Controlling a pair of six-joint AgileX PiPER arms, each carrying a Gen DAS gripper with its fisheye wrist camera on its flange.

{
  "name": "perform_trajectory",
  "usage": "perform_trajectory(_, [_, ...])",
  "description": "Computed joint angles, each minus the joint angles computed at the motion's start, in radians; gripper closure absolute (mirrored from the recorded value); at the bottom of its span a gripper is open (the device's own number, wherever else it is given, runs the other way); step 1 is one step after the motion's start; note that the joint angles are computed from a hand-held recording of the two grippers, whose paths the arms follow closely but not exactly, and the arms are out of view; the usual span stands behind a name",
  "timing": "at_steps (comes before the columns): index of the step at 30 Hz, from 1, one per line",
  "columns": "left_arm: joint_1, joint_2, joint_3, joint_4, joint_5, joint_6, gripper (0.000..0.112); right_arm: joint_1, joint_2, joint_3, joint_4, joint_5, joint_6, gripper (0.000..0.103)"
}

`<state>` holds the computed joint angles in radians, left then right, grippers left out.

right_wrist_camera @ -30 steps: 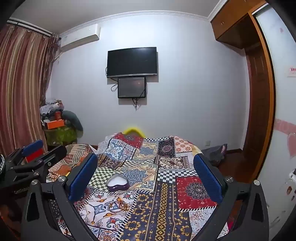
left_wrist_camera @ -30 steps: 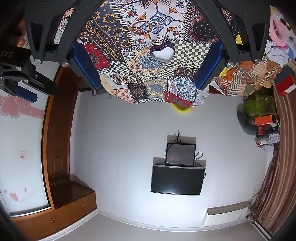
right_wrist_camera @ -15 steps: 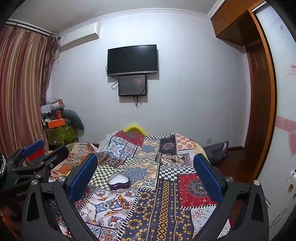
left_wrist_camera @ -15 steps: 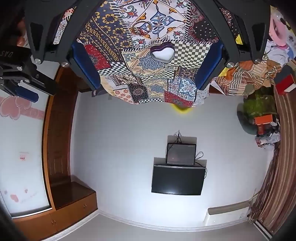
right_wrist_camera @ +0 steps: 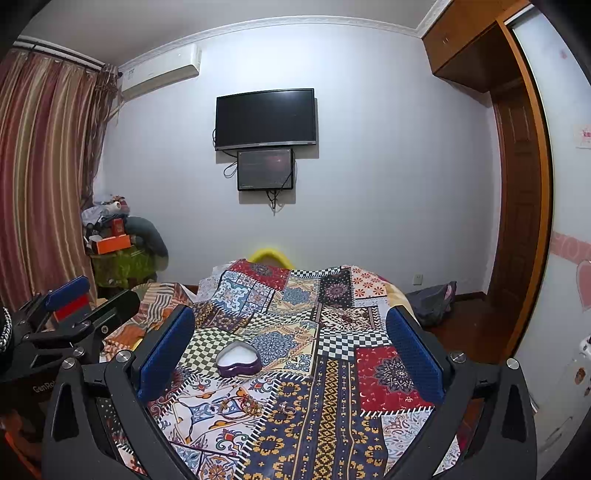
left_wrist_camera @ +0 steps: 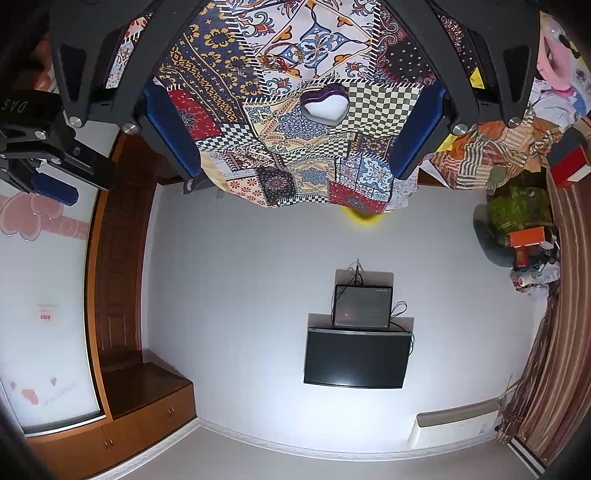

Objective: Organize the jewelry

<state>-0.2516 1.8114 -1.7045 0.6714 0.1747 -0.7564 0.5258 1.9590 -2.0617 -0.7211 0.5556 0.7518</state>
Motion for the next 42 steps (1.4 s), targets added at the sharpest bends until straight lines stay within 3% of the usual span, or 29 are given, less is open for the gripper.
perform_trajectory(21, [0.006, 0.001, 0.004, -0.010, -0.008, 0.005, 0.010, -0.005, -0.004, 0.020, -0.007, -0.014, 0.017, 0.000])
perform_trajectory(42, [-0.007, 0.001, 0.007, 0.089, -0.001, -0.088, 0.010, -0.007, -0.004, 0.013, 0.001, -0.012, 0.009, 0.000])
